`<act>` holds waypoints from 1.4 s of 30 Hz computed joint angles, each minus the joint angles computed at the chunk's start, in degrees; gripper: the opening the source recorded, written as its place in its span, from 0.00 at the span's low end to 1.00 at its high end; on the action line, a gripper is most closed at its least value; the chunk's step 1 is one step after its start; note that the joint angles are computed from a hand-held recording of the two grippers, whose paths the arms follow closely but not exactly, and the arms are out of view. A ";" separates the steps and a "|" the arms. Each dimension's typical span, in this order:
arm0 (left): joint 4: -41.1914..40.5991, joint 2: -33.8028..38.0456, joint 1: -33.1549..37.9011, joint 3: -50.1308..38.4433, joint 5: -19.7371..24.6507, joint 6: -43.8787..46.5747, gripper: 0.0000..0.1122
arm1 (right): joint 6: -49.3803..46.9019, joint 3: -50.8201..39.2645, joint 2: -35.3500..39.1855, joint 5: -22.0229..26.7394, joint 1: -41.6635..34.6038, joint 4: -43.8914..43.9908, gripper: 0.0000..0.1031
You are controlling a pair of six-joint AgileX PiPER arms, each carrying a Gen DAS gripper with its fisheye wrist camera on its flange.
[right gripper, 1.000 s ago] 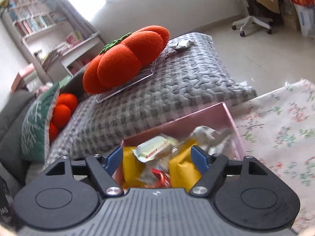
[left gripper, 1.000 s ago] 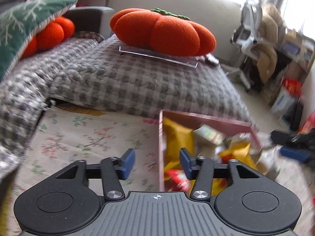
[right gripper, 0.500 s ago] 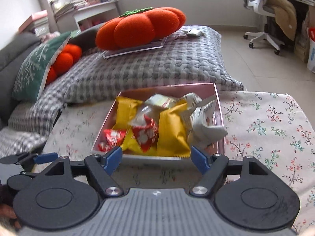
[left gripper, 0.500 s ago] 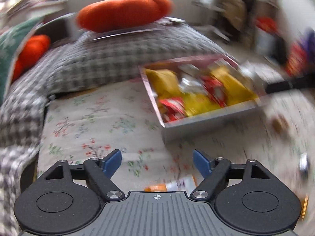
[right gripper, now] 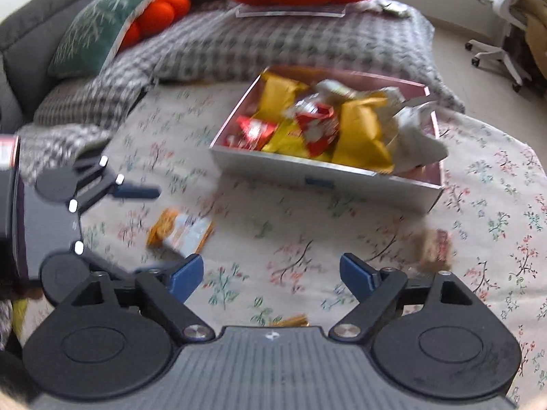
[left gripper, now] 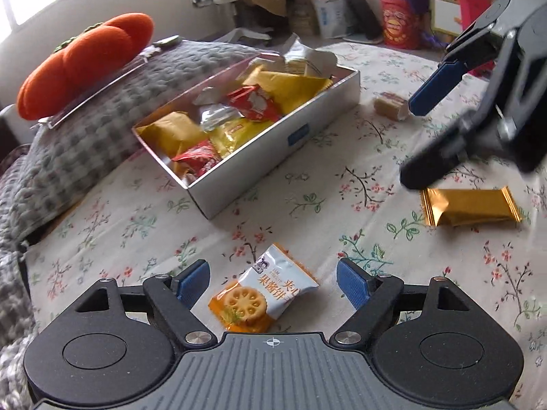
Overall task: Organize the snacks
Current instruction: 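Grasp the orange lotus biscuit packet with the left gripper while the right grasps the gold bar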
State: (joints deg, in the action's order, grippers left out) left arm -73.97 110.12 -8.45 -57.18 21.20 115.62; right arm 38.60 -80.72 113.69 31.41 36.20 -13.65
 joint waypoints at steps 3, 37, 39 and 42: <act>5.15 1.35 -0.31 -1.23 0.33 -2.40 0.74 | -0.56 -2.44 2.08 3.19 0.72 0.20 0.87; 40.89 1.98 -8.13 -2.60 -8.79 -64.21 0.61 | -3.53 7.44 -2.48 2.54 -0.83 -0.04 0.67; 42.34 1.57 -9.10 -1.76 -10.08 -67.69 0.54 | -5.34 8.90 -2.99 2.07 -0.66 1.32 0.66; 49.66 0.29 -11.40 0.52 -13.11 -76.99 0.41 | -9.53 11.57 -4.09 0.05 -0.96 5.72 0.65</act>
